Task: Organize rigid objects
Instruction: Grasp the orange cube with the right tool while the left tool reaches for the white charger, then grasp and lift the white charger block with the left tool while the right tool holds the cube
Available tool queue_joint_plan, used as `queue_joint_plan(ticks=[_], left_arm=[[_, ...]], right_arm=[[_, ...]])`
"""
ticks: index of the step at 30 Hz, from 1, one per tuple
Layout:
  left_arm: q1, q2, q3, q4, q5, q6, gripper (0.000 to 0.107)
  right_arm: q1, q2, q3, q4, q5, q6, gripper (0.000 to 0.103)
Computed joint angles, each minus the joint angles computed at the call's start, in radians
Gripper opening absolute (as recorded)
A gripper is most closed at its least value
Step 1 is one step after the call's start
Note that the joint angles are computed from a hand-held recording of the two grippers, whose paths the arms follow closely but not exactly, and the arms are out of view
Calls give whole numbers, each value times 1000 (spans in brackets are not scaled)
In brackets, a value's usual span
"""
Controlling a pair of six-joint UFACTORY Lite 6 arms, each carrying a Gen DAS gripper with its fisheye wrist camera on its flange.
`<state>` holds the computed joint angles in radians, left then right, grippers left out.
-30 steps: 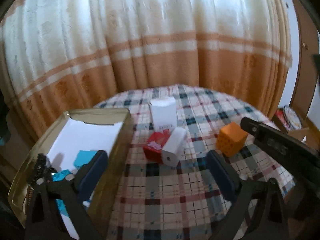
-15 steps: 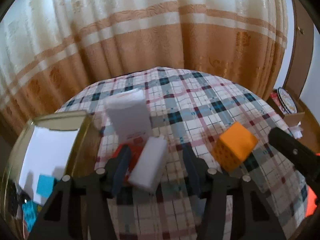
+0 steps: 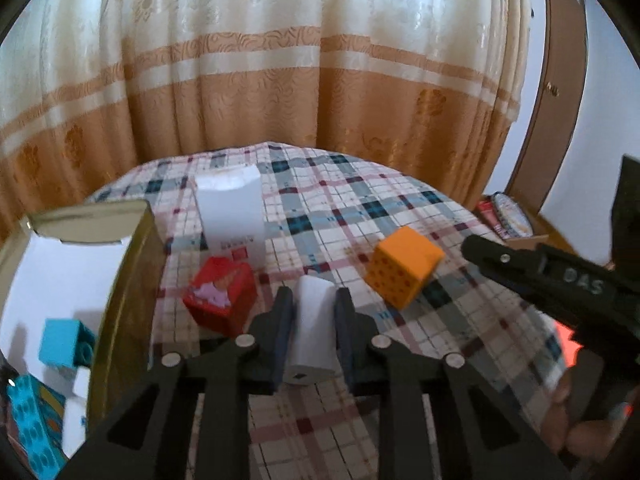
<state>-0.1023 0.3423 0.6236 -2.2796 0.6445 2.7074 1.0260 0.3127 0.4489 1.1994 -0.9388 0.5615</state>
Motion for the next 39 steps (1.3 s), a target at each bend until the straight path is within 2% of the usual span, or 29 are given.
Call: queue_joint_plan(ticks=[3,4,7,9,11,13,15,17,21,26,27,28,29,33,37,38,39], left_arm=[[33,1,16,134,5,-119,21],[31,-6,9,133,3,-121,21],[11,-12,3,88,-15,-102,23],[-32,7,25,17,-93,-74,24],[-47,50,46,-16,-130,-61,26],[-47,78,56,-21,-131,-69,26],[-50,70,45,-48,-124,-41,26],[-57,73,50,-43,-137,-43,22],[-48,63,43,-39,-136,-56,21],[43,22,4,67,-53,-155,21],[62,-3,-19,63,-28,-149,21],[81,-23,-39,63,-7,-143,21],[104,-45,-60,75,14,-146,21],[148,-100,-110,73,57,-127,21],[147,-113,-119,28,50,-84,21],[149,-108,-112,28,47,-90,21],[151,-101,-105,30,45,-98,21]], right_arm=[[3,1,-5,-3,-8,13,37],[2,0,-8,-10,-9,19,37],[-6,-1,-9,-23,-2,24,37],[-9,-2,-9,-26,3,24,38],[-9,-2,-9,-25,5,25,38],[-9,-2,-7,-21,8,19,40],[-8,-2,-2,-11,11,6,49],[-1,-3,4,8,10,-16,50],[-2,-6,16,25,22,-52,50],[-44,2,108,35,81,-264,52],[-64,10,137,31,106,-318,56],[-94,26,181,38,152,-399,66],[-109,38,206,48,175,-445,69],[-174,105,315,40,278,-583,69],[-226,204,443,129,388,-757,69],[-219,221,473,199,375,-838,69],[-215,233,494,239,362,-884,62]])
